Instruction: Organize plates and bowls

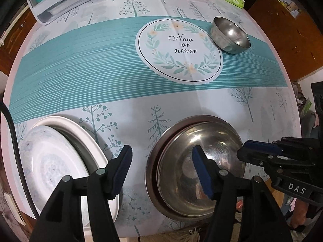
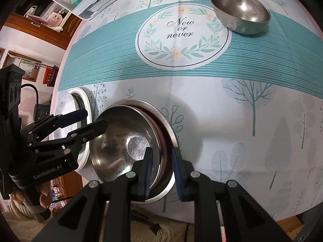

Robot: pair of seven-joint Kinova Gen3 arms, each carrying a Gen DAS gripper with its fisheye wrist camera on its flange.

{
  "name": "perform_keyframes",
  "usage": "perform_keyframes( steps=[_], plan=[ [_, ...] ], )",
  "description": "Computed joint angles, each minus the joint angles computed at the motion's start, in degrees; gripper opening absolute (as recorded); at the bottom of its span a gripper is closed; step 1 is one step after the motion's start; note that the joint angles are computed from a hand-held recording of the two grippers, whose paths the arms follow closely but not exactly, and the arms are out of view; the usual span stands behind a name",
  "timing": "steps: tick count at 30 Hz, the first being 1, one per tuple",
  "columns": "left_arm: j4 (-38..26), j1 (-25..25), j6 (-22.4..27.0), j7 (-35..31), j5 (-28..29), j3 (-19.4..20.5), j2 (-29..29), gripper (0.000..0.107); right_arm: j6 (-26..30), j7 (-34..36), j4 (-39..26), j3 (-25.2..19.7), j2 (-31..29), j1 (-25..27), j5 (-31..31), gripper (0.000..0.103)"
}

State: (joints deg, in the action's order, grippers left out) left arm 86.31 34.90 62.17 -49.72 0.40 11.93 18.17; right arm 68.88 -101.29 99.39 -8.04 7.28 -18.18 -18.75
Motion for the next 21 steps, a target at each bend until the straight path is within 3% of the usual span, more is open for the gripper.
perform_keyframes(
  steps=[11, 21],
  plan=[
    [-0.63, 0.82, 0.21, 0.90, -1.75, 0.30, -1.93, 0.065, -0.13, 0.65, 0.29, 0.04, -1.23, 0.10, -0.47, 0.020],
    [-6.41, 2.31, 2.76, 0.67, -5.22, -0.03, -0.81, 0.065, -0.02, 2.51, -0.44, 1.07, -3.14, 1.72, -0.75, 0.020]
  ],
)
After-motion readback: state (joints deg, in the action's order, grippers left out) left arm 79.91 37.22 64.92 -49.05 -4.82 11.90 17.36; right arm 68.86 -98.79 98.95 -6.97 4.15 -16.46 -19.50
